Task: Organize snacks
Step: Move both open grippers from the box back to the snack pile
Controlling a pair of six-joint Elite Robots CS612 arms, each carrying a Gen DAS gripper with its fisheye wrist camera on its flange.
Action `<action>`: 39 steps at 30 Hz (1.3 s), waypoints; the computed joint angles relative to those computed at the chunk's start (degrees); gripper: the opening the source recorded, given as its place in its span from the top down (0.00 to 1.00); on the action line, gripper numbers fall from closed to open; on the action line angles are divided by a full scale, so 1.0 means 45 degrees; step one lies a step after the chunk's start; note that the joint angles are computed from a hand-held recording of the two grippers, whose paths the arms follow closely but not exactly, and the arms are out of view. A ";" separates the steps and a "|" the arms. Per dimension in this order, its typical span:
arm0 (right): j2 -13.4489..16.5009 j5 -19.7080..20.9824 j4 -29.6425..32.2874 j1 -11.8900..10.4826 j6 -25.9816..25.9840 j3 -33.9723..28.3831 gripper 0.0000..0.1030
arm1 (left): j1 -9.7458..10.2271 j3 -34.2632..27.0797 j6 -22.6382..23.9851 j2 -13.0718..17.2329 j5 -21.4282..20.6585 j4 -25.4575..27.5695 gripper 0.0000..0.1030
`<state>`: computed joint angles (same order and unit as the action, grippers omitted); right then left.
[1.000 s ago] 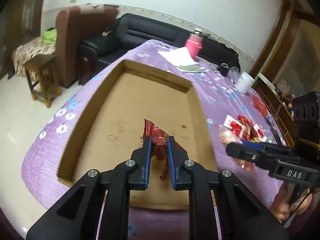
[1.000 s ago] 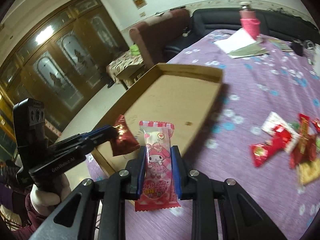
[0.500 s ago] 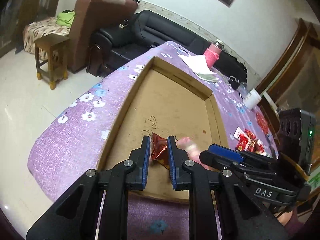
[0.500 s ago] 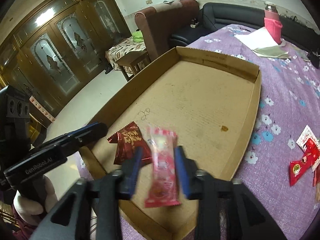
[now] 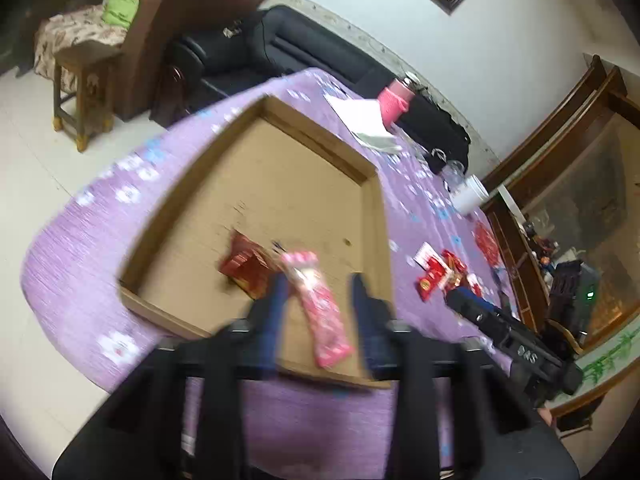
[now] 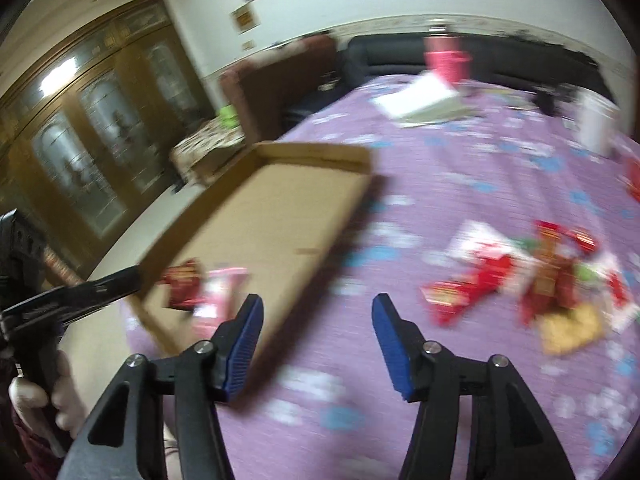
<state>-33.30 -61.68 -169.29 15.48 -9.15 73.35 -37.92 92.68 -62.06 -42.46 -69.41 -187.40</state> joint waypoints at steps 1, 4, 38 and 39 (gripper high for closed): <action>-0.0024 -0.0273 -0.0252 -0.0219 0.0361 0.0132 0.40 | -0.0049 -0.0125 0.0027 0.0075 -0.0065 -0.0103 0.42; 0.0020 -0.0703 -0.0446 -0.0815 0.1575 0.0217 0.40 | -0.0117 -0.0520 0.0396 0.0283 -0.0555 -0.0212 0.42; 0.1111 0.1458 0.2273 -0.1352 0.0371 -0.1827 0.63 | -0.0561 -0.3334 0.3089 0.1467 -0.2721 0.3030 0.42; 0.1027 0.1894 0.2817 -0.1357 -0.0280 -0.1749 0.63 | -0.0560 -0.3353 0.3083 0.1483 -0.2753 0.3039 0.42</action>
